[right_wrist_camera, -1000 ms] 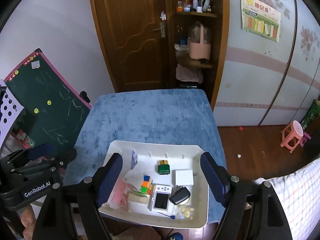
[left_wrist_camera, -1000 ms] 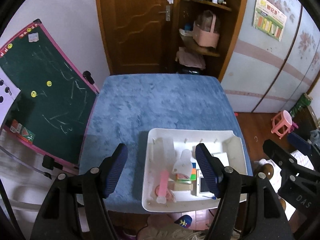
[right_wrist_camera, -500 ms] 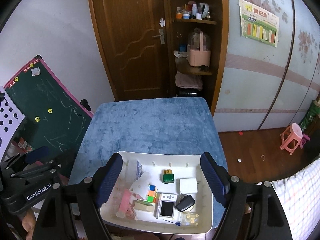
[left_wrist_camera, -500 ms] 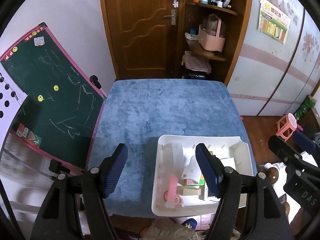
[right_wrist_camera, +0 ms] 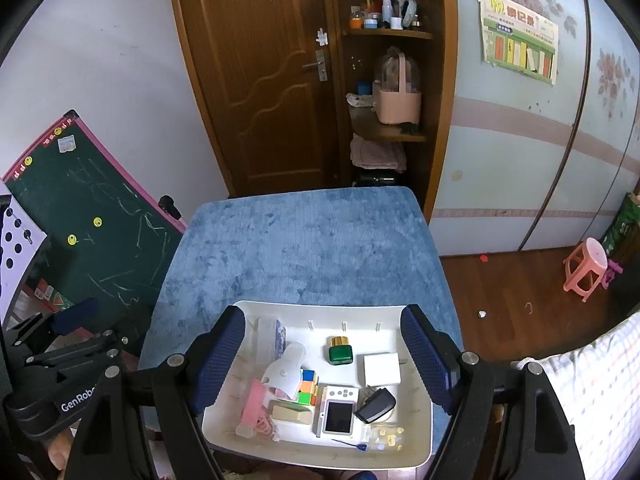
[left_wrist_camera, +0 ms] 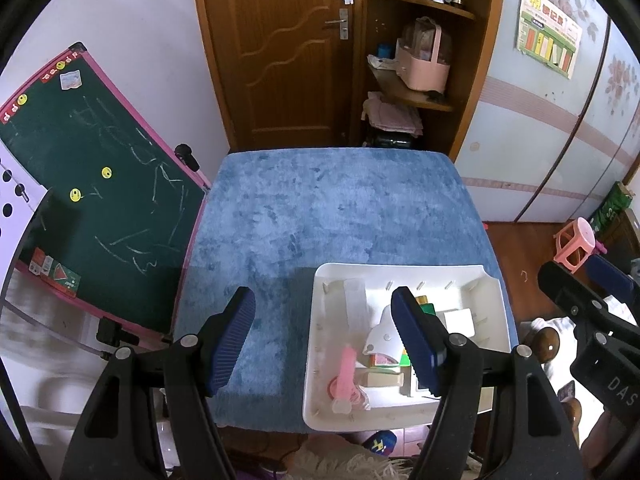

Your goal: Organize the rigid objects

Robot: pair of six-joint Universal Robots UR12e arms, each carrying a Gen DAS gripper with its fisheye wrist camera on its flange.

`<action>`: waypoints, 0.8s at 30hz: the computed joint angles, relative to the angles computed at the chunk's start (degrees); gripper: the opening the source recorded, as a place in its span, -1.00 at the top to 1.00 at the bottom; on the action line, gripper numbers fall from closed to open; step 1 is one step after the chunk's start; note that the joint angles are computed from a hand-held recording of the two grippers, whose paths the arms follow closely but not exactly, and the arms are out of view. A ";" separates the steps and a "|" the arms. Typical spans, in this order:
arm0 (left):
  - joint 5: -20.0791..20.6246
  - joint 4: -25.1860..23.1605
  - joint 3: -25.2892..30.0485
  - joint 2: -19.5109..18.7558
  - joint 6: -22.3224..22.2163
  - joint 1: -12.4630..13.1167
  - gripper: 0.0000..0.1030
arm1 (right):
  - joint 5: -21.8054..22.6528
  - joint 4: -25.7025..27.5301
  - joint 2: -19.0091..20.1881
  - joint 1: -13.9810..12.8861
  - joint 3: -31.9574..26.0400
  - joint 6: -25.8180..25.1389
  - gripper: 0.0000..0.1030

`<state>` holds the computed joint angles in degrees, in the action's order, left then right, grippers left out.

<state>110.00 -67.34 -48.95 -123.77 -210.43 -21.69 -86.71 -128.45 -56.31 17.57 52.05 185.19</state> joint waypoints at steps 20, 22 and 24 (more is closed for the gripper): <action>-0.20 -1.41 1.64 -1.07 -0.06 -0.31 -0.44 | 0.36 0.92 0.06 -0.31 0.00 0.05 -0.57; -0.31 -1.63 1.65 -1.07 -0.16 -0.35 -0.44 | 0.38 1.02 0.18 -0.34 -0.14 -0.07 -0.57; -0.18 -1.59 1.40 -0.94 -0.33 -0.46 -0.44 | 0.46 1.06 0.18 -0.35 -0.11 -0.04 -0.57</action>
